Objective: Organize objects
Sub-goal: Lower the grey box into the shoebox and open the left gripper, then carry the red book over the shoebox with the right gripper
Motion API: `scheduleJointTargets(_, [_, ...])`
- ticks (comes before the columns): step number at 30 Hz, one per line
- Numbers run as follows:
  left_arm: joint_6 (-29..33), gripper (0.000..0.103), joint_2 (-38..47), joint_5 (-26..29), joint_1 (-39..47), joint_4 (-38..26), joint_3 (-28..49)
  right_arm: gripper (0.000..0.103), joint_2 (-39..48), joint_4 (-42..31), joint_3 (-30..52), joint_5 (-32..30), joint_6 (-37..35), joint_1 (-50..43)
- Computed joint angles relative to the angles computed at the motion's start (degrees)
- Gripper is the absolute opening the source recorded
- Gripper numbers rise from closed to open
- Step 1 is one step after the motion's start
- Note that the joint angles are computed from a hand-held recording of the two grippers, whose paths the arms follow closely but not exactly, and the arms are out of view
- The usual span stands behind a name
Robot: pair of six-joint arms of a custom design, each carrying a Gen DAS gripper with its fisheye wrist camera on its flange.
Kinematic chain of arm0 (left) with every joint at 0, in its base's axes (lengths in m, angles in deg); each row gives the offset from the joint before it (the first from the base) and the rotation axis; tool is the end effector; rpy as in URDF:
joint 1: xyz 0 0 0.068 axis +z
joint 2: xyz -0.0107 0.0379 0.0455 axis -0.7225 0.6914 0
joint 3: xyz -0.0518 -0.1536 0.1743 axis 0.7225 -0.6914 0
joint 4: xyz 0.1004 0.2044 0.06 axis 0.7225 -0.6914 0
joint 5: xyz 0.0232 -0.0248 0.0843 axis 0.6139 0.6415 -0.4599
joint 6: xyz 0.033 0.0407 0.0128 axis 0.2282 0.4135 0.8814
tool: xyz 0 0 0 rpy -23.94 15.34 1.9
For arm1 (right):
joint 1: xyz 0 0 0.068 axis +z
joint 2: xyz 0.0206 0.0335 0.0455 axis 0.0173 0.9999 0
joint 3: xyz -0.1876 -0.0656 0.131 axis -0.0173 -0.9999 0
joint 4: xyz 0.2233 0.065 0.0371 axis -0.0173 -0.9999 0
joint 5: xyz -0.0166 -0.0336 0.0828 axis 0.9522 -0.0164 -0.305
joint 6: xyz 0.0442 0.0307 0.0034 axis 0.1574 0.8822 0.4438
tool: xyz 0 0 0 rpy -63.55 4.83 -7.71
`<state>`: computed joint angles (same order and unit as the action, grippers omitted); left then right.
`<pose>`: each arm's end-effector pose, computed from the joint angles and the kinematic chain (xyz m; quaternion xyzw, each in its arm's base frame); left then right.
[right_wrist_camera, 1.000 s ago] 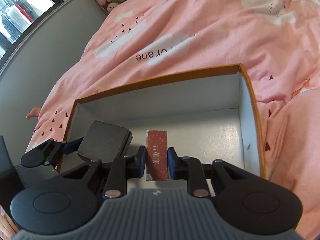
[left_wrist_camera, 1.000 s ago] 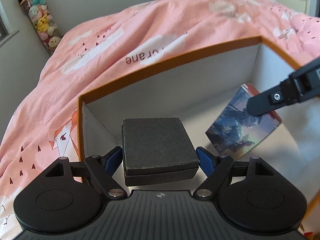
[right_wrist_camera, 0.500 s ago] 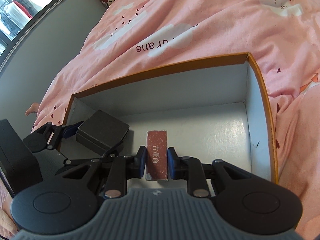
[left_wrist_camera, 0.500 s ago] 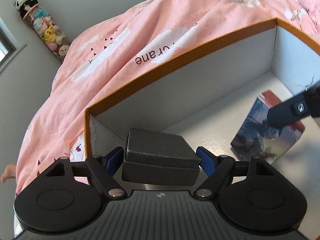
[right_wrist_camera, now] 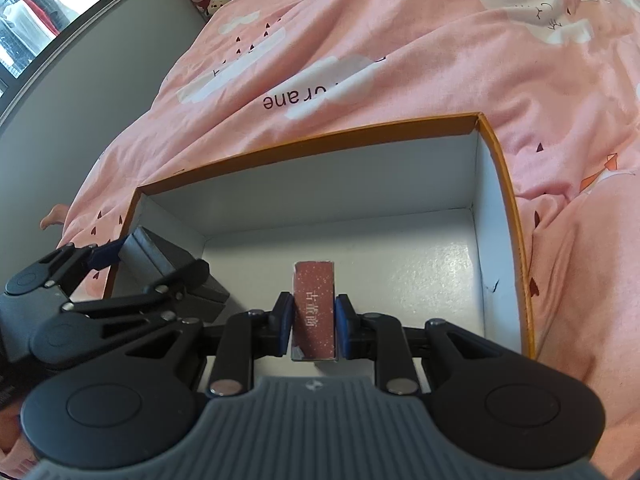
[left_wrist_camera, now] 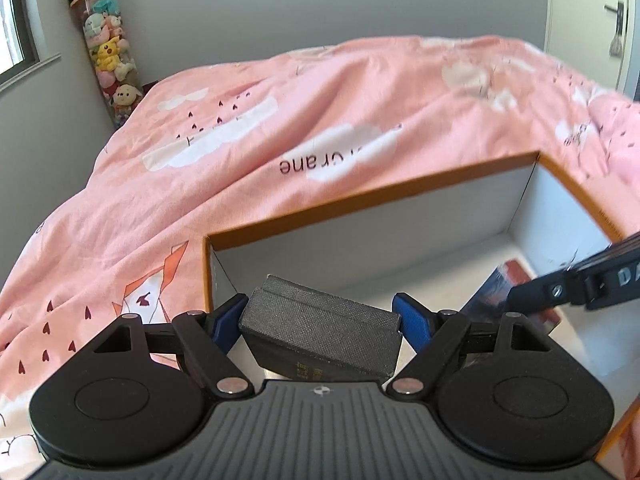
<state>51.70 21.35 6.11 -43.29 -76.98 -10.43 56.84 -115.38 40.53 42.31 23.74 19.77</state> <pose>0.2384 0.0129 0.1869 0.0454 0.9265 0.0455 0.3707 0.2857 0.1099 0.2220 -0.1244 0.9431 0.2247 0.2114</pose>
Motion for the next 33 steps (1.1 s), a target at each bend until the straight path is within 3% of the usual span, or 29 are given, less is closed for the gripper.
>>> scheduleJointTargets(4, [1.07, 0.097, -0.72, 0.57, 0.45, 0.47, -0.61, 0.024, -0.3, 0.01, -0.29, 0.27, 0.19, 0.69])
scheduleJointTargets(9, [-1.71, 0.098, 0.73, 6.0, 3.43, -3.53, 2.08, 0.024, -1.0, -0.77, -0.28, 0.39, 0.07, 1.26])
scheduleJointTargets(17, [-3.68, 0.097, -7.32, 13.94, 11.34, -4.92, 0.68, 0.024, -1.11, -2.21, 0.14, -1.0, 1.02, 1.18])
scheduleJointTargets(24, [-0.47, 0.097, -5.35, 20.3, 20.95, -9.17, 3.42, 0.024, 0.87, -1.87, 1.03, -0.62, 3.43, 2.86])
scheduleJointTargets(30, [4.37, 0.097, -5.19, 21.75, 23.83, -11.28, 1.95, 0.024, 2.9, -0.35, 1.9, -1.5, 6.35, 3.96])
scheduleJointTargets(33, [7.47, 0.097, -6.25, 19.99, 23.12, -12.36, 0.56, 0.024, 3.43, 0.33, 2.54, -1.15, 6.88, 4.71])
